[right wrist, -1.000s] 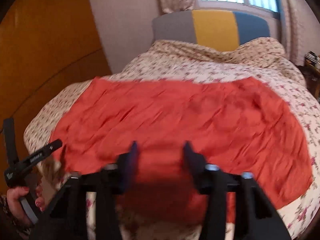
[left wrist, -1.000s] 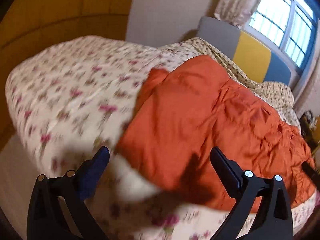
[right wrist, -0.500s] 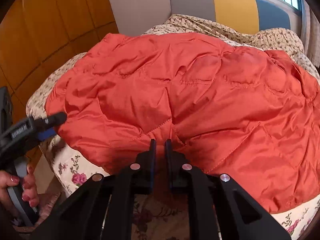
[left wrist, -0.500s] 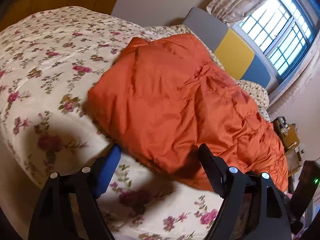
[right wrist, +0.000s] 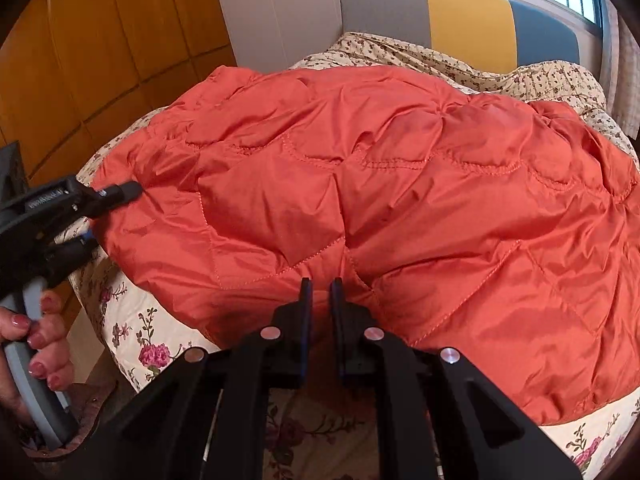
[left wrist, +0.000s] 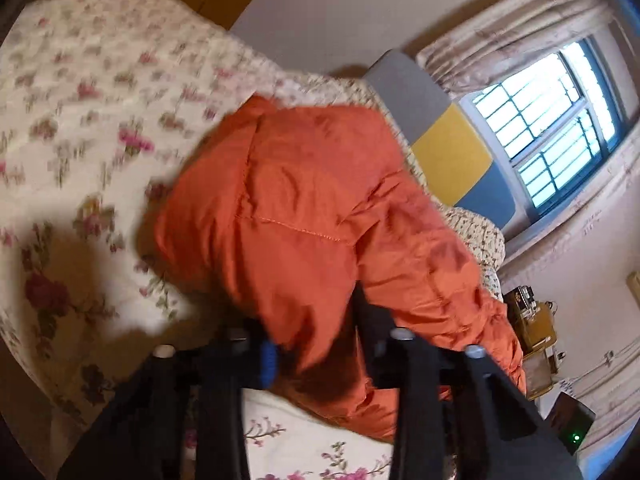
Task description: Fold large clothes
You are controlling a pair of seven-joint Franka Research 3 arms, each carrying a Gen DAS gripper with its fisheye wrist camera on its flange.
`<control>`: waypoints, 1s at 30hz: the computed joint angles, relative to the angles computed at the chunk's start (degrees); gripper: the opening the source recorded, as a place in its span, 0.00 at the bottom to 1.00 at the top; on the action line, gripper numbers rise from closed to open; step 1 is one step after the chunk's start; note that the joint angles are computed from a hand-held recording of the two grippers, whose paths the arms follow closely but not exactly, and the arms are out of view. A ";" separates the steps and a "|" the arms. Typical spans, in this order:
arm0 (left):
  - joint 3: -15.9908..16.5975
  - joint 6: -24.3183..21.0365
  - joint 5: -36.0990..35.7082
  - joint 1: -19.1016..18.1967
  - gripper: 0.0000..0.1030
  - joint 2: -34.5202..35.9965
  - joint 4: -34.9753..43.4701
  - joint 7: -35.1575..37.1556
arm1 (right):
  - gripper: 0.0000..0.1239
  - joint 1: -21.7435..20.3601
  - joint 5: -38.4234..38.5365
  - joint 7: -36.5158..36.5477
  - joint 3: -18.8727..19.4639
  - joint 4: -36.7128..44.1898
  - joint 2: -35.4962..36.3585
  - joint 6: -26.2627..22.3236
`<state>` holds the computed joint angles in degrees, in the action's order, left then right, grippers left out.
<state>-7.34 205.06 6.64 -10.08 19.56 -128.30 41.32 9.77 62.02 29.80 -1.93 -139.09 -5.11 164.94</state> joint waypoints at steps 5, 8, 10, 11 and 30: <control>5.08 4.05 -9.68 -8.99 0.19 -2.67 -0.21 14.01 | 0.06 -0.50 1.37 -0.31 -0.52 0.31 -0.23 -1.80; 4.36 6.12 -12.03 -10.54 0.19 -3.16 0.71 20.70 | 0.06 -0.64 1.54 -0.33 -0.46 0.34 -0.34 -1.94; 3.21 7.24 -11.64 -10.30 0.19 -3.44 1.31 23.91 | 0.06 -0.74 2.25 -0.63 -0.62 0.44 -0.33 -2.49; 2.55 7.70 -10.95 -10.04 0.19 -3.40 1.75 25.27 | 0.07 -0.80 2.51 -0.62 -0.64 0.52 -0.32 -2.77; -8.36 8.23 27.55 0.24 0.00 5.32 17.76 16.76 | 0.20 -9.38 -7.98 17.70 -4.52 0.12 -3.65 0.29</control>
<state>-15.71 213.29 34.19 -9.85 24.88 -110.54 58.08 0.39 54.04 47.49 -6.45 -138.97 -8.76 165.23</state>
